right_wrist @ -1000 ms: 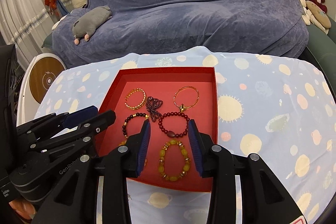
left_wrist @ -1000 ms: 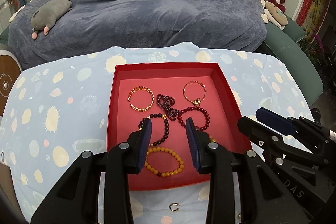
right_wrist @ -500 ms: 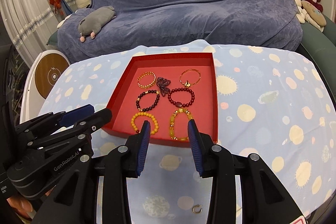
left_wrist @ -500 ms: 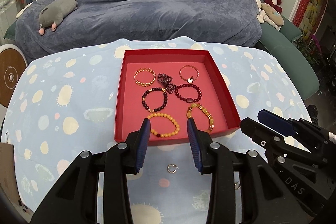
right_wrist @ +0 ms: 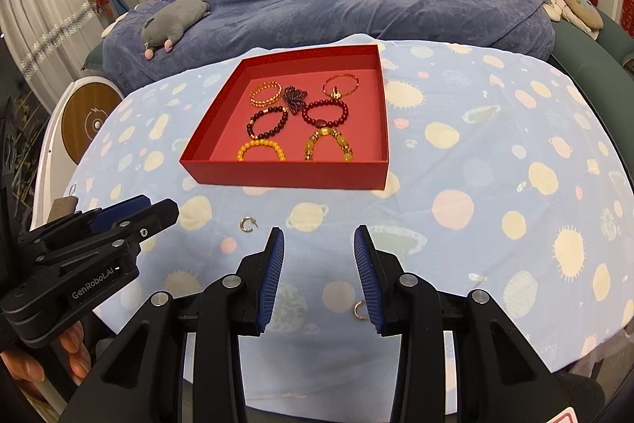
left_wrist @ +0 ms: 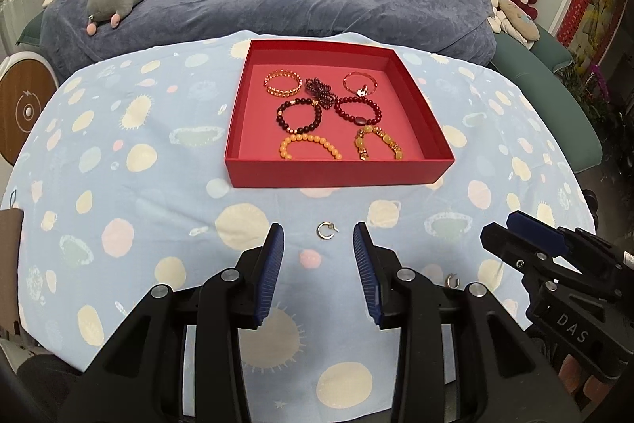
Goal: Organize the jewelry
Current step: 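Move the right tool to a gold hoop earring and grasp it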
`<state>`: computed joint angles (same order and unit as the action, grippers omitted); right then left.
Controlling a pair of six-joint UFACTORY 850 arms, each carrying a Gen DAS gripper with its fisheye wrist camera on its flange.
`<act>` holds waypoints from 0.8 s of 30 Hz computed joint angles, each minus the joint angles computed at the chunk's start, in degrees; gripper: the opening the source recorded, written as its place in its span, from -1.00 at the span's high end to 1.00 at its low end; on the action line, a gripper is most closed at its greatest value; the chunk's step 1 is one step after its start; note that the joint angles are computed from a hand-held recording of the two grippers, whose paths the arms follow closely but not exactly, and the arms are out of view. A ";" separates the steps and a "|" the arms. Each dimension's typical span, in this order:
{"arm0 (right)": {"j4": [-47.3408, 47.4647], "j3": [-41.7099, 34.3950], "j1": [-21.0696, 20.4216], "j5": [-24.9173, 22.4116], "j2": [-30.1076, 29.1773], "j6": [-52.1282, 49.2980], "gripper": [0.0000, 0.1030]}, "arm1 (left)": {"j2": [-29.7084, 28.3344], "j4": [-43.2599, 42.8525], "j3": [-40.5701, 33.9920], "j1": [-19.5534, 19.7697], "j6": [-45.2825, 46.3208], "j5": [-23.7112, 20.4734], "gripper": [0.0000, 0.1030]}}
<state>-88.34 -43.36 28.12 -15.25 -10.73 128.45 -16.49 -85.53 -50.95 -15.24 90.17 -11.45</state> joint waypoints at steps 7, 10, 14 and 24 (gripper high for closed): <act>0.11 2.76 2.32 -0.57 -0.33 2.04 0.29 | 1.21 -10.61 4.43 0.99 10.56 0.44 0.32; -0.21 3.61 3.10 -0.72 -1.03 3.26 0.29 | 1.60 -16.42 6.41 1.57 16.37 0.45 0.31; -2.92 4.56 3.68 -0.31 -2.07 7.63 0.29 | 1.97 -25.52 8.69 2.68 25.07 0.02 0.20; -10.27 5.66 3.03 0.31 -4.33 16.96 0.29 | 1.20 -37.45 10.99 4.26 37.36 -1.16 0.12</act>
